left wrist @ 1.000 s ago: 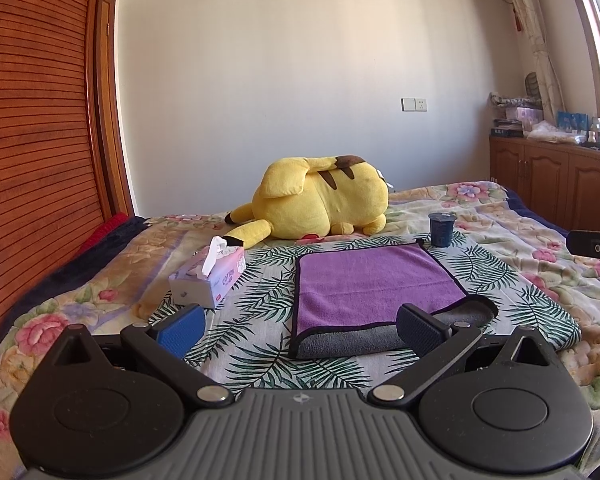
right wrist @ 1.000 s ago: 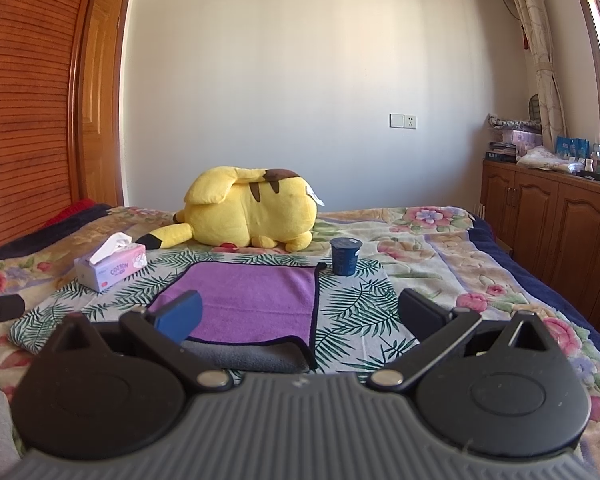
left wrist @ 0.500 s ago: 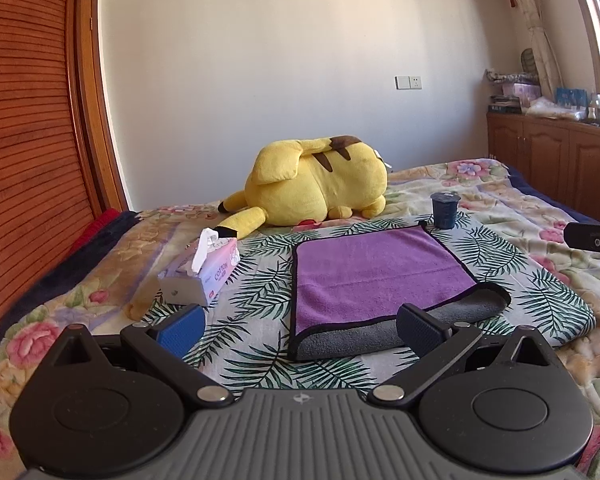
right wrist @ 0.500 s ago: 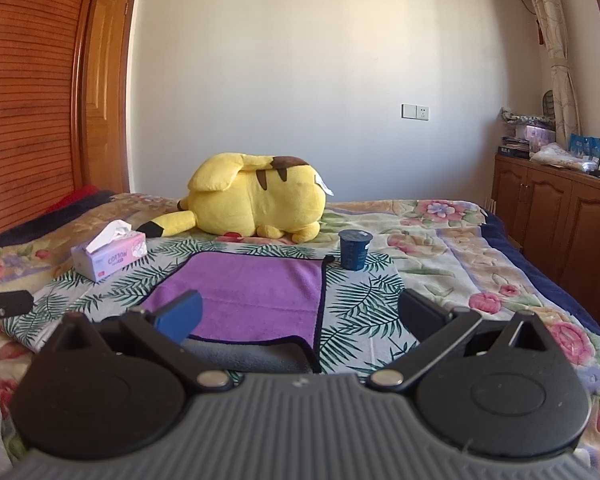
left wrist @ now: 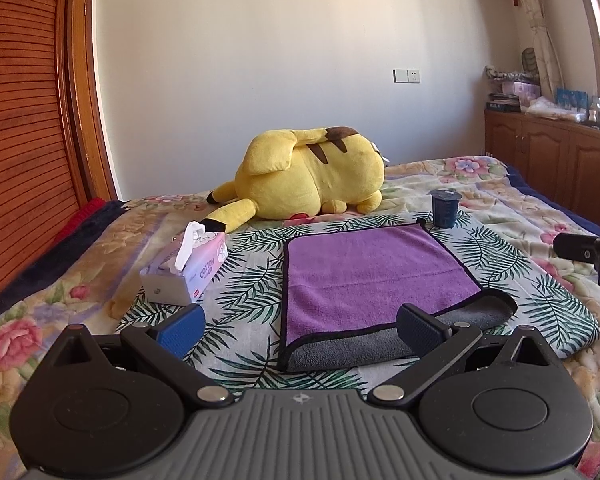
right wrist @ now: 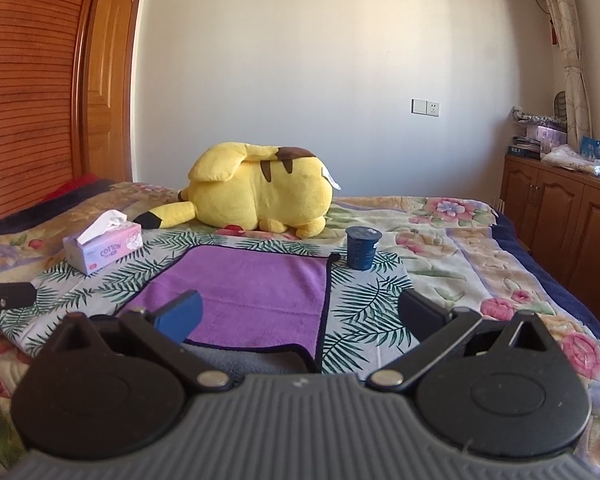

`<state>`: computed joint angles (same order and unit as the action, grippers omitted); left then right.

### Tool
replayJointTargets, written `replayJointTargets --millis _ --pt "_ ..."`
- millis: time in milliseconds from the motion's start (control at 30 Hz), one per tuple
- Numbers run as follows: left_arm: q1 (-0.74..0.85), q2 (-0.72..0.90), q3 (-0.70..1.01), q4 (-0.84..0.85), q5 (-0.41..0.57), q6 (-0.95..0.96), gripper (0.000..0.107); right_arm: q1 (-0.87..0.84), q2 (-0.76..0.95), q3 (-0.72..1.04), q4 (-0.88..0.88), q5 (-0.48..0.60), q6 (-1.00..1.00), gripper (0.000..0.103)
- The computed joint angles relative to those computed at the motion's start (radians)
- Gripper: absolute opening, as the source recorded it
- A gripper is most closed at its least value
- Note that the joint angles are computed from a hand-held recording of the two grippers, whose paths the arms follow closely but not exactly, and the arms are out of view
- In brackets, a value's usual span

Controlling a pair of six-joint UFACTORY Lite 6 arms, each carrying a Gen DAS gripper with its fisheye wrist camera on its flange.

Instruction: Fold towel

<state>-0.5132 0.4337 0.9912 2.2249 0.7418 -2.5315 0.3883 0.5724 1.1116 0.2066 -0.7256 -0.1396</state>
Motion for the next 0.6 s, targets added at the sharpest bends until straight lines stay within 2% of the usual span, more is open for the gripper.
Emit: replayJointTargets --millis 600 --pt "0.098 0.182 0.193 0.091 -0.099 -0.001 0.087 -0.026 0.190 0.269 -0.059 0.151 0.047 0.103"
